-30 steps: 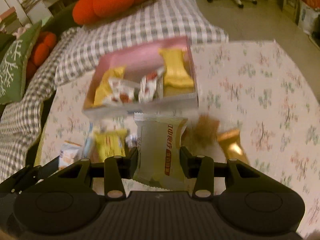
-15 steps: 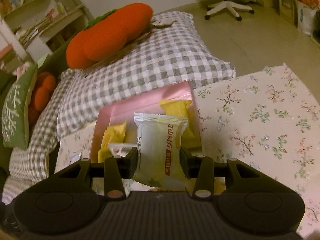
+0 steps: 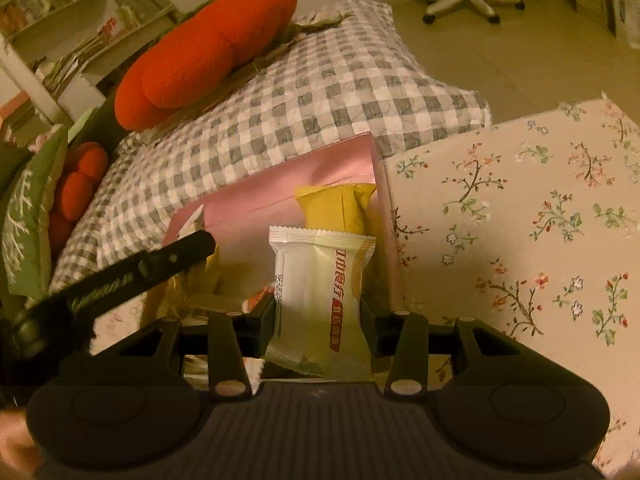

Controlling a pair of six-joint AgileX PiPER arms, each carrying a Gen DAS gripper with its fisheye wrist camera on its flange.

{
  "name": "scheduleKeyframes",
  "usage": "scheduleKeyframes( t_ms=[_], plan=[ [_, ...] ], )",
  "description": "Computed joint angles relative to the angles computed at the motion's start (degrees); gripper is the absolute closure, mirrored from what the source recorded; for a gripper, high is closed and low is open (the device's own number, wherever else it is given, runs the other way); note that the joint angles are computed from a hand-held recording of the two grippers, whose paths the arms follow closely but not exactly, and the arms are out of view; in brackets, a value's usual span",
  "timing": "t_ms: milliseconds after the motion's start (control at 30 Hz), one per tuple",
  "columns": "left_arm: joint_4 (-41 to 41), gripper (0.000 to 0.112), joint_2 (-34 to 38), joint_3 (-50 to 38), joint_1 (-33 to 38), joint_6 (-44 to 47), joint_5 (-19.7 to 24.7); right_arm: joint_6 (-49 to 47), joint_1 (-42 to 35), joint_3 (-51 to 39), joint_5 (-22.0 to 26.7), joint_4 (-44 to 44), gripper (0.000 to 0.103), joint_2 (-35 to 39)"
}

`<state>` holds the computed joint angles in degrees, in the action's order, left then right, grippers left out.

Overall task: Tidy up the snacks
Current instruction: 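Place both held packs into the pink box and open both tools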

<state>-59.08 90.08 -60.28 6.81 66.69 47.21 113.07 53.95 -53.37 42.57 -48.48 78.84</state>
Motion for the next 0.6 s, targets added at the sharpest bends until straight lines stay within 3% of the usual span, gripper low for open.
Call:
scheduleKeyframes(
  t_ms=[67, 200, 600],
  plan=[
    [-1.0, 0.074, -0.07, 0.66, 0.64, 2.47, 1.13, -0.47, 1.71, -1.32, 4.2, -1.05, 0.054, 0.53],
    [-1.12, 0.069, -2.42, 2.68, 1.49, 4.34, 0.32, 0.74, 3.06, -1.5, 6.05, -3.09, 0.044, -0.8],
    [2.54, 0.067, -5.57, 0.47, 9.7, 0.6, 7.83, -2.62, 5.26, -4.96, 10.83, 1.29, 0.044, -1.19]
  ],
)
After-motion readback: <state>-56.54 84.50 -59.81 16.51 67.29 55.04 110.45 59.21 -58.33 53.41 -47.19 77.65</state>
